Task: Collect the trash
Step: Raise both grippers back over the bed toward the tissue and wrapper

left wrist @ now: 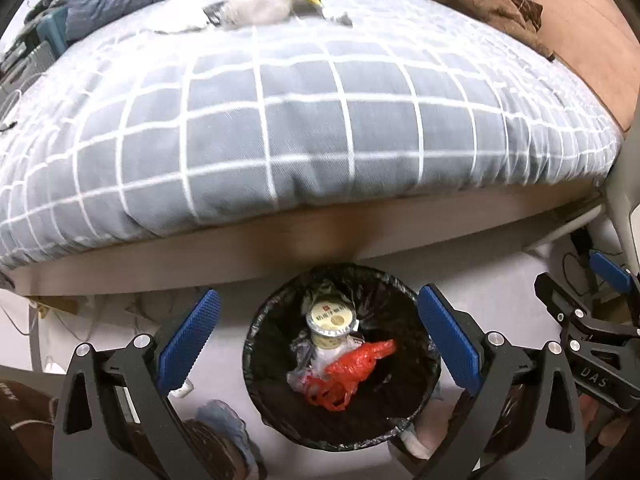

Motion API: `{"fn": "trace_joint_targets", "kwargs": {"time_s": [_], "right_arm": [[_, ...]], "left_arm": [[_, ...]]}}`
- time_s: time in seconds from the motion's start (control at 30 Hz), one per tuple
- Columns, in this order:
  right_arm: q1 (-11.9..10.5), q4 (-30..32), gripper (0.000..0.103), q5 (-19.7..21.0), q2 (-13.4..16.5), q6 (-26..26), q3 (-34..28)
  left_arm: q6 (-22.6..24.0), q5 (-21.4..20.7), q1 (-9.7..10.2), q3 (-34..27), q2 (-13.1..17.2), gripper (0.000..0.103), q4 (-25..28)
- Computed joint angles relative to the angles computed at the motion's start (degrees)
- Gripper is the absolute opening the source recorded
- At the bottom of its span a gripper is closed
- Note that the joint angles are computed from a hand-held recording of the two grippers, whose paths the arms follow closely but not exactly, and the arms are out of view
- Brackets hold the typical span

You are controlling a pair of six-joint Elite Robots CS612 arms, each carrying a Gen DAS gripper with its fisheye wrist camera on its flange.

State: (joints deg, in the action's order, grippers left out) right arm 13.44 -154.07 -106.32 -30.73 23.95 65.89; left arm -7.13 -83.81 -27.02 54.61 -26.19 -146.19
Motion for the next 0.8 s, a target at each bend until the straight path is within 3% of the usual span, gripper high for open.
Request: {"fn": "trace_joint_targets", "kwargs": {"time_s": [0.4,0.8], "right_arm": [[1.03,-7.83,0.095,-1.40,-0.57,-2.08,-1.26],[2.00,-11.07,0.095,-1.05,1.29,-6.14,-6.99]], "left_arm": [[0.69,2.98,0.50,2.46,-2.53,0.097,-7.24],[-1.34,4.49,2.07,0.22,-2.36,0.097,-9.23]]}}
